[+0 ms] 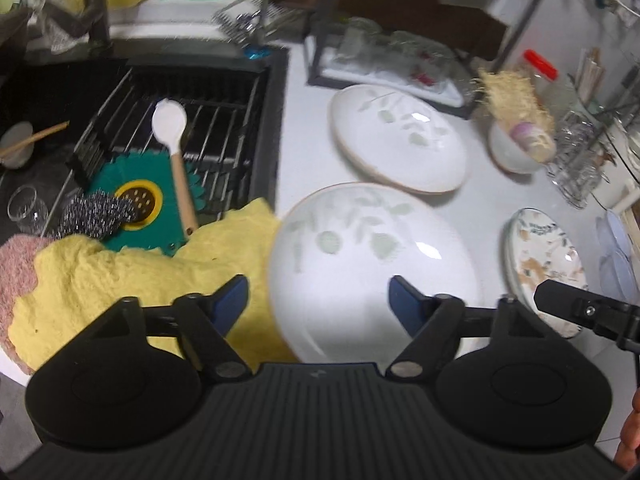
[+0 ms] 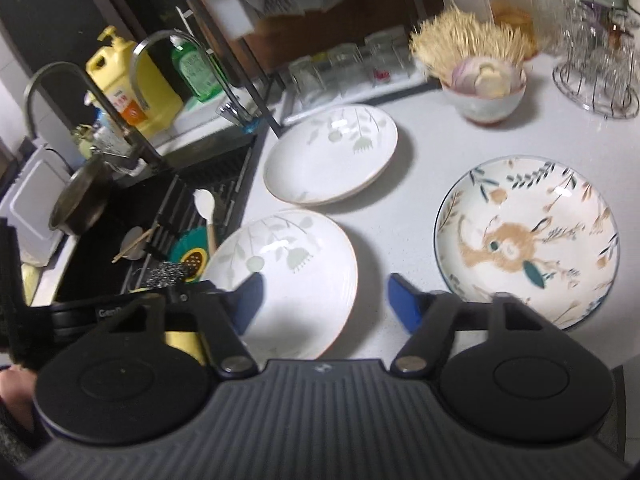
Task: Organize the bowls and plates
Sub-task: 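Move the left tool to the white leaf-pattern bowl rim and close, then carry the white leaf bowl with the left tool onto the deer-pattern plate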
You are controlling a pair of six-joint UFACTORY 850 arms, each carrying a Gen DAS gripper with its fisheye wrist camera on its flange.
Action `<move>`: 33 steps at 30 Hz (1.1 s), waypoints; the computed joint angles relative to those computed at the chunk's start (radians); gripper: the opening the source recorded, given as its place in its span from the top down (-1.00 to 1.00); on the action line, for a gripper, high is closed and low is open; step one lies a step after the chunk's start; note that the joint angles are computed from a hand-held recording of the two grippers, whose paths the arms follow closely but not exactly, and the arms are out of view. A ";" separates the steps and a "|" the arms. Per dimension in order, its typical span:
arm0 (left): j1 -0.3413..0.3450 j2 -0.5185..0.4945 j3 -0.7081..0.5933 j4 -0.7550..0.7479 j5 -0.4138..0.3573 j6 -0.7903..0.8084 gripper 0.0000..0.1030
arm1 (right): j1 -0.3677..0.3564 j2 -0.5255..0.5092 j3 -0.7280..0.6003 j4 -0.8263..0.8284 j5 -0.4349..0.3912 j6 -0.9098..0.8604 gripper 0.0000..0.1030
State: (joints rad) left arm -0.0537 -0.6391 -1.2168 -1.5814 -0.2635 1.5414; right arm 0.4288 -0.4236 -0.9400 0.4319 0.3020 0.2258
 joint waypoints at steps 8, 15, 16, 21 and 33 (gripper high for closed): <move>0.033 -0.102 -0.083 0.065 -0.058 -0.088 0.02 | 0.007 -0.098 -0.084 0.191 -0.021 -0.159 0.21; 0.042 -0.140 -0.118 0.058 -0.083 -0.054 0.39 | -0.001 -0.161 -0.129 0.204 -0.036 -0.130 0.46; 0.044 -0.143 -0.123 0.063 -0.088 -0.057 0.45 | -0.001 -0.166 -0.135 0.204 -0.037 -0.124 0.51; 0.052 -0.162 -0.149 0.081 -0.111 -0.058 0.66 | 0.000 -0.189 -0.161 0.284 -0.034 -0.187 0.71; 0.070 -0.171 -0.183 0.144 -0.199 -0.075 0.75 | -0.003 -0.182 -0.157 0.285 -0.036 -0.183 0.72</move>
